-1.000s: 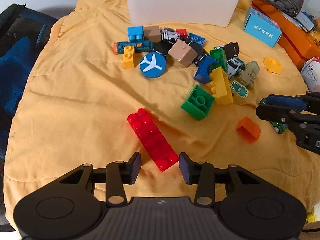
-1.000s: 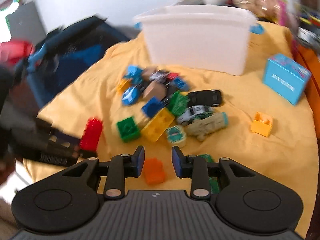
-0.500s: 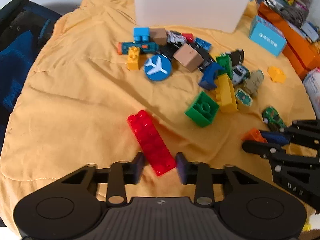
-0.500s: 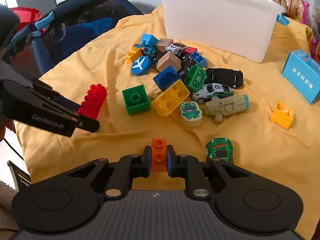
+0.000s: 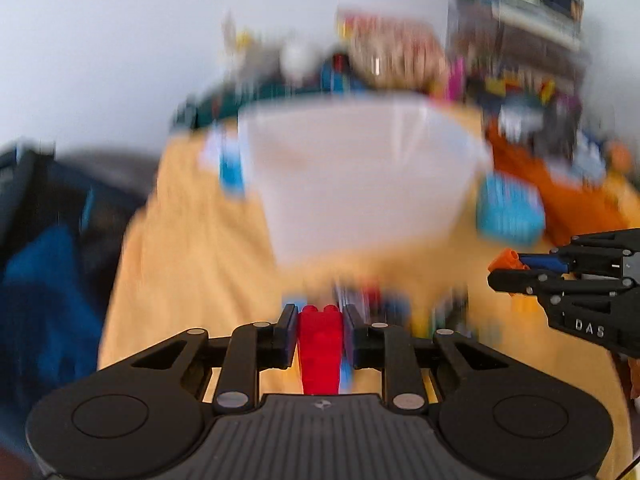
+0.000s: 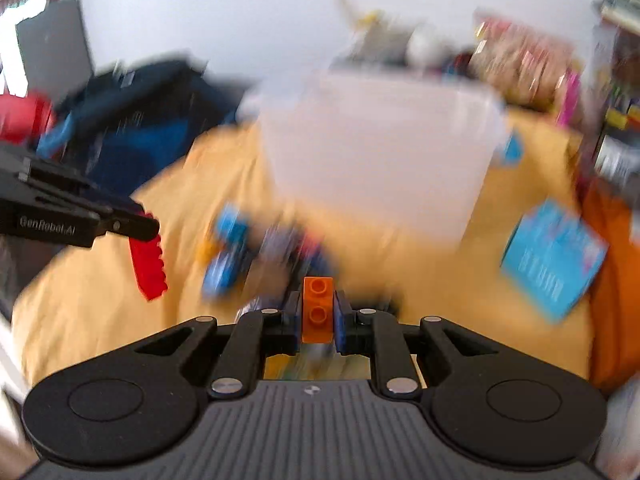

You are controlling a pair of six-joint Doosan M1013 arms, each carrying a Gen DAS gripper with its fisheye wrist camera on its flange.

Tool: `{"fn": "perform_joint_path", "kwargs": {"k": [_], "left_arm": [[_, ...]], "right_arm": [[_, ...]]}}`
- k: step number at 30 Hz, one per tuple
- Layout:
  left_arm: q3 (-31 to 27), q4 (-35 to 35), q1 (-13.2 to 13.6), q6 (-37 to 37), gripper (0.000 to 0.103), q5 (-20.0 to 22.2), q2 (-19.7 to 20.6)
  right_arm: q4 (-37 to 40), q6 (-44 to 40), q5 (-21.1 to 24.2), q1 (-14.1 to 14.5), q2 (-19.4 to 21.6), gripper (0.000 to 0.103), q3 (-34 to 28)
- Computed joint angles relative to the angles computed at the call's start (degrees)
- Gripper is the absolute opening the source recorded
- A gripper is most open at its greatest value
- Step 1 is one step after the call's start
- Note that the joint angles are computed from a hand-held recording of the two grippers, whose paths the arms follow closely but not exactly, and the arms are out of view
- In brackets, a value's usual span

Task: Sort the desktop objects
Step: 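Carry both bricks over the white bin and open both grippers to drop them, then bring both open grippers back to the toy pile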

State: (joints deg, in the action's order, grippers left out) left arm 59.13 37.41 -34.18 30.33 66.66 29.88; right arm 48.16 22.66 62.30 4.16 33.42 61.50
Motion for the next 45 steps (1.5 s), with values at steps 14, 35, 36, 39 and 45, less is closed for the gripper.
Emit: {"fn": "perform_joint_path", "kwargs": {"k": [14, 35, 36, 39, 45], "left_arm": [[-15.51, -3.39, 7.19, 9.54, 0.027, -5.76, 10.32], [2.64, -2.35, -0.93, 0.08, 0.072, -3.21, 1.47], [3.71, -3.63, -1.48, -0.31, 0.072, -3.37, 1.26], [7.49, -6.15, -2.75, -1.51, 0.073, -6.68, 0.19], [8.92, -3.12, -4.74, 1.78, 0.071, -7.13, 0.42]], "right_arm": [[-11.93, 21.14, -2.51, 5.56, 15.65, 0.017, -27.94], [-4.86, 11.02, 2.48, 0.55, 3.39, 0.086, -5.4], [-7.47, 11.66, 3.84, 0.53, 2.89, 0.093, -4.24], [-13.39, 13.39, 2.54, 0.8, 0.81, 0.098, 0.14], [-14.64, 9.76, 2.74, 0.34, -1.72, 0.088, 5.86]]}}
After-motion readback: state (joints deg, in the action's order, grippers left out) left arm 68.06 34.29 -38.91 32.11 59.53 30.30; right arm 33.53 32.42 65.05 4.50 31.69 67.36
